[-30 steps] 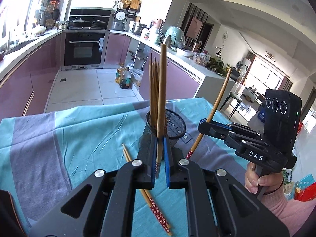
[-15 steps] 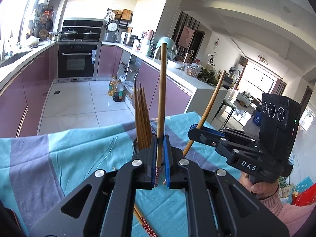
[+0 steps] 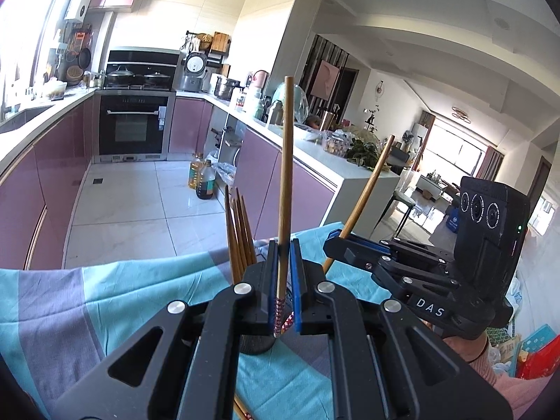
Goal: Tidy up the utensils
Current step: 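Lift both chopsticks upright and bring them above the mesh cup, then lower both chopsticks into the mesh cup and open both tools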
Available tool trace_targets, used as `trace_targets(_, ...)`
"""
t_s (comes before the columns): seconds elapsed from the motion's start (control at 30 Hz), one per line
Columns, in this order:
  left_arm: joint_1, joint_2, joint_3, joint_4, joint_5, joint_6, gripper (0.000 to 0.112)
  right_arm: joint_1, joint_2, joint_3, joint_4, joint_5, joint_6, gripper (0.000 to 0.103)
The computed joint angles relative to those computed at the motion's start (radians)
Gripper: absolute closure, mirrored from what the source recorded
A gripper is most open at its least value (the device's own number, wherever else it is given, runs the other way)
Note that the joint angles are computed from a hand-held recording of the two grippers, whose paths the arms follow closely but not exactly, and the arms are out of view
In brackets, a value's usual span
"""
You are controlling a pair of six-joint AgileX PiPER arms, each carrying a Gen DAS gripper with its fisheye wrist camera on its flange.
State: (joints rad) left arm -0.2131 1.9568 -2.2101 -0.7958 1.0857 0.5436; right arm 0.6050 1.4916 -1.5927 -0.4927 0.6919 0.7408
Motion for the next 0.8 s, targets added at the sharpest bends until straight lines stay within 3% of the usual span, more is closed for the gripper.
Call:
trace_targets(0.53, -0.045, 0.030, -0.041, 0.074, -0.016, -0.059, 0.105, -0.044, 0.072, -0.055, 0.031, 0.004, -0.026, 0.097)
trace_targets(0.8, -0.075, 0.099, -0.167, 0.139, 0.037, -0.126, 0.105, -0.047, 0.099, -0.076, 0.037, 0.026, -0.036, 0.097)
